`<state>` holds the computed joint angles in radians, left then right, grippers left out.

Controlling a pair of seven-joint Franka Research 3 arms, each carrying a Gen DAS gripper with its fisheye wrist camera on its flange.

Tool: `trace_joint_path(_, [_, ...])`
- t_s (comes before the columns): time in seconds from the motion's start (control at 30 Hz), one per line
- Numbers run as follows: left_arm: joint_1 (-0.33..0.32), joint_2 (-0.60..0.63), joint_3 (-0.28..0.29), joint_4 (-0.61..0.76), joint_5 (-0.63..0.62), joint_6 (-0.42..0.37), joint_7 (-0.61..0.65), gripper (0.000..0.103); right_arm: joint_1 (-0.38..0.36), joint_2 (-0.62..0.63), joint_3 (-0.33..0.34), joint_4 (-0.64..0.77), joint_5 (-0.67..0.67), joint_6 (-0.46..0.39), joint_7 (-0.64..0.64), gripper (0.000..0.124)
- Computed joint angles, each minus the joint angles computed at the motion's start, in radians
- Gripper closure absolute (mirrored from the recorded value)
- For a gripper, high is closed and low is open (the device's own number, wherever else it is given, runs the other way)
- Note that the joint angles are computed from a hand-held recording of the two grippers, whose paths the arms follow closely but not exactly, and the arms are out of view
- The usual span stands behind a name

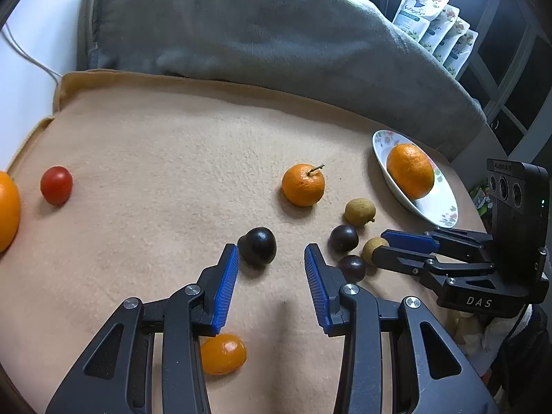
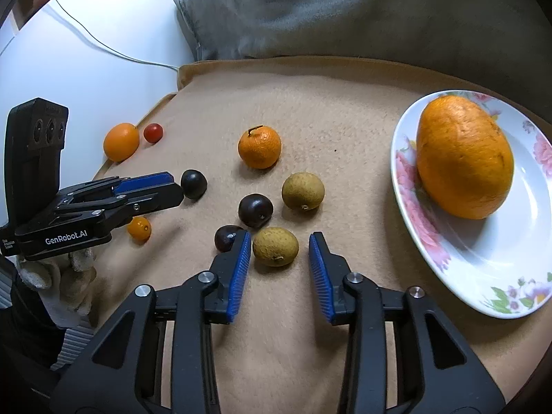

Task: Organize fruits
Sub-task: 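Move the left tool to a dark plum while the right tool approaches a longan, then grasp the dark plum with the left tool while the right tool grasps a longan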

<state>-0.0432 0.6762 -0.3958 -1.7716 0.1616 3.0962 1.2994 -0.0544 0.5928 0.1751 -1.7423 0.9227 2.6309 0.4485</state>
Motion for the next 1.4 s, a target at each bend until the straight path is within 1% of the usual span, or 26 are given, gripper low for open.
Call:
trace_joint_path(0.23, [-0.017,0.024,0.013,0.039,-0.002,-0.031,0.001,0.069,-0.002,0.001,-0.002,0.001,-0.006,-0.009,0.007,0.088])
trace_joint_path(0.37, [-0.027,0.029,0.023,0.047,-0.006,-0.04,-0.001,0.07,0.001,0.003,-0.006,0.005,-0.015,-0.015,0.016,0.088])
trace_joint_path(0.43, [-0.032,0.029,0.029,0.049,-0.007,-0.042,-0.002,0.072,0.005,0.002,-0.008,0.004,-0.024,-0.011,0.018,0.088])
trace_joint_path(0.5, [-0.04,0.032,0.039,0.055,-0.005,-0.044,-0.006,0.073,0.01,-0.001,-0.008,-0.002,-0.031,0.001,0.013,0.088])
trace_joint_path(0.53, [-0.047,0.034,0.046,0.06,-0.004,-0.046,-0.009,0.076,0.012,-0.001,-0.007,-0.004,-0.033,0.006,0.012,0.088])
trace_joint_path(0.6, [-0.06,0.037,0.06,0.069,0.0,-0.051,-0.015,0.077,0.015,-0.003,-0.006,-0.008,-0.04,0.009,0.012,0.091])
trace_joint_path(0.7, [-0.072,0.044,0.072,0.085,0.005,-0.06,-0.02,0.077,0.02,-0.002,-0.008,-0.009,-0.053,0.016,0.016,0.091])
trace_joint_path(0.8, [-0.099,0.045,0.101,0.096,0.015,-0.062,-0.036,0.082,0.017,-0.003,-0.003,-0.012,-0.057,0.019,0.007,0.095])
trace_joint_path(1.07, [-0.128,0.056,0.134,0.113,0.045,-0.051,-0.055,0.083,0.017,-0.009,0.002,-0.024,-0.057,0.037,-0.004,0.095])
trace_joint_path(1.2, [-0.164,0.051,0.177,0.115,0.071,-0.049,-0.082,0.082,0.017,-0.007,0.003,-0.022,-0.057,0.038,-0.003,0.095])
trace_joint_path(1.3, [-0.2,0.056,0.216,0.137,0.09,-0.071,-0.115,0.079,0.015,-0.007,0.004,-0.023,-0.054,0.04,-0.006,0.095])
trace_joint_path(1.4, [-0.192,0.075,0.209,0.167,0.096,-0.098,-0.12,0.079,0.015,-0.009,0.001,-0.026,-0.057,0.038,-0.004,0.095])
